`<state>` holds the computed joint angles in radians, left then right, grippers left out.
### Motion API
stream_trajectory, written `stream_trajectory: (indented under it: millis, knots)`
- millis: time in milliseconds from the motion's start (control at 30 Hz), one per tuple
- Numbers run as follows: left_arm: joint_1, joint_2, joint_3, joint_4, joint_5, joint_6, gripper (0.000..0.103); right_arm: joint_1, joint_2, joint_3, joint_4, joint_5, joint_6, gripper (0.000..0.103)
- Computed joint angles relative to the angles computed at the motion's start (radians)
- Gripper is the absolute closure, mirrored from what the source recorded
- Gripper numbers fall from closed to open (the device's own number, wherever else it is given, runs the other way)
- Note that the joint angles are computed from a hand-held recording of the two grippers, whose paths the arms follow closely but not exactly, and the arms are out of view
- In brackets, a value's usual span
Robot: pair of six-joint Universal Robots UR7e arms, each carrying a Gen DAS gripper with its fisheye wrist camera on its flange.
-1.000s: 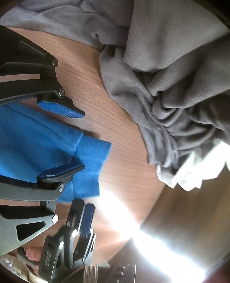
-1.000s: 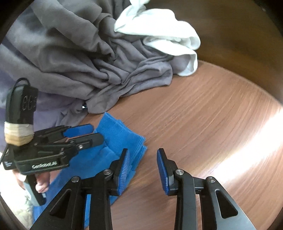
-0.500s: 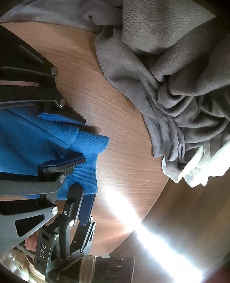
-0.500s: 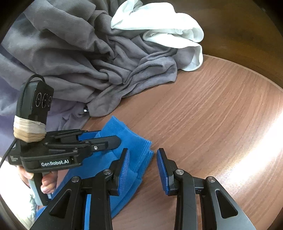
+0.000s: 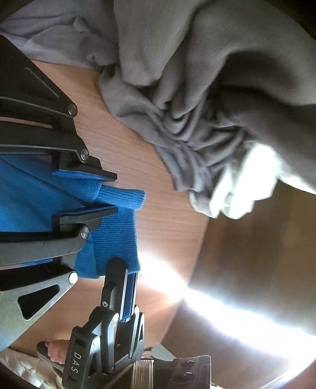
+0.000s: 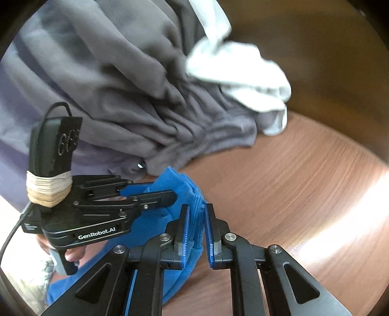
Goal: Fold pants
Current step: 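Lift the cuff with both grippers and carry it over the pants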
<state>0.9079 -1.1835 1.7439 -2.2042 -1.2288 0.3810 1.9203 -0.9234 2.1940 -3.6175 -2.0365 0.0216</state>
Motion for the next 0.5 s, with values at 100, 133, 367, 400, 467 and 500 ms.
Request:
stream_trajectory:
  millis: [100,133,367,400,467,500]
  knots:
    - [-0.01,-0.043,0.016,-0.026,-0.018,0.015,0.083,0.041,-0.014,0.003,-0.025,-0.019,-0.032,0.09]
    - [-0.013,-0.056,0.021,-0.033,-0.022,0.02,0.083,0.057,-0.018,0.002,-0.029,-0.026,-0.041,0.09]
    - [-0.024,-0.169,0.066,-0.063,-0.049,0.026,0.085,0.159,-0.009,-0.022,-0.043,-0.076,-0.09,0.09]
    - [-0.024,-0.186,0.072,-0.064,-0.054,0.03,0.085,0.176,-0.005,-0.027,-0.043,-0.083,-0.095,0.09]
    - [-0.021,-0.226,0.082,-0.054,-0.065,0.029,0.085,0.208,0.01,-0.041,-0.042,-0.091,-0.108,0.09]
    - [-0.019,-0.242,0.087,-0.05,-0.069,0.031,0.086,0.228,0.021,-0.05,-0.046,-0.104,-0.117,0.09]
